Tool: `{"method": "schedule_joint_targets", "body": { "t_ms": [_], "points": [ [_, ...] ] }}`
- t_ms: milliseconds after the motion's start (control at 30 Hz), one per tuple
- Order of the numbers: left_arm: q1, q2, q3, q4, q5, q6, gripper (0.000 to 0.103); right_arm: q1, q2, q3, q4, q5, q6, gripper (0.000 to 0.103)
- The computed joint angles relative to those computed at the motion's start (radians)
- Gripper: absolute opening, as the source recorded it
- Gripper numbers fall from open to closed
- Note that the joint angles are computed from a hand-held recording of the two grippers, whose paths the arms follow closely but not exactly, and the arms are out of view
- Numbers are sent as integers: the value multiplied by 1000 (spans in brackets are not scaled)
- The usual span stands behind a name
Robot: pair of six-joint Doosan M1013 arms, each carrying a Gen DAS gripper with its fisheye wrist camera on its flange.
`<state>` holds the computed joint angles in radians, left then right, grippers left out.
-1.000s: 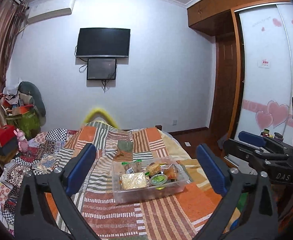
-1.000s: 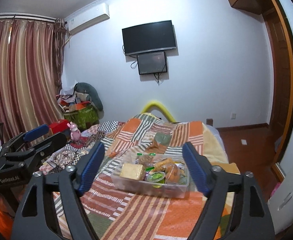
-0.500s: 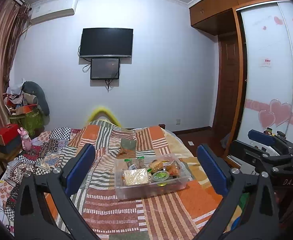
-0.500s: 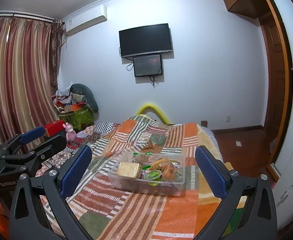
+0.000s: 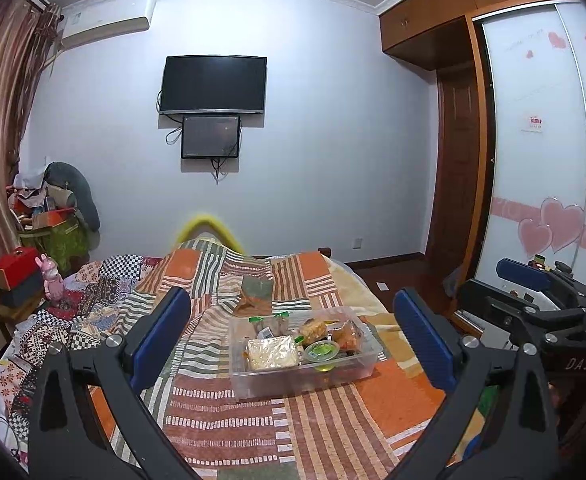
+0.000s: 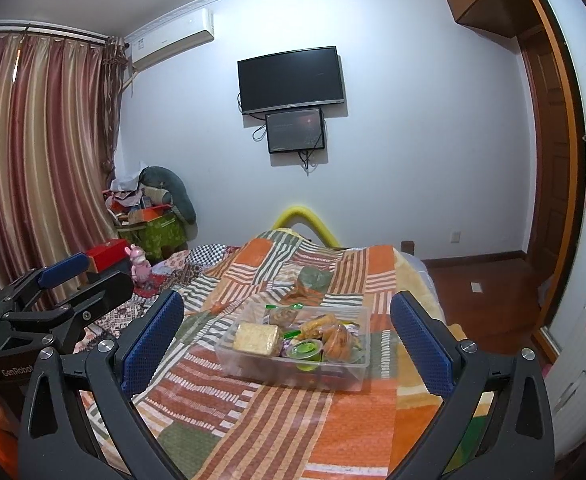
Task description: Organize snacks
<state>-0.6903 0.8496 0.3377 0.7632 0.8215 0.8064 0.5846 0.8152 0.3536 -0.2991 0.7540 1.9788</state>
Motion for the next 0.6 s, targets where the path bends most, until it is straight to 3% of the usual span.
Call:
{"method": "schedule_joint_targets", "body": {
  "t_ms": [600],
  "points": [
    [3, -5, 9, -6, -12, -3, 103, 2, -1, 0, -1, 20, -9, 103]
  ]
}}
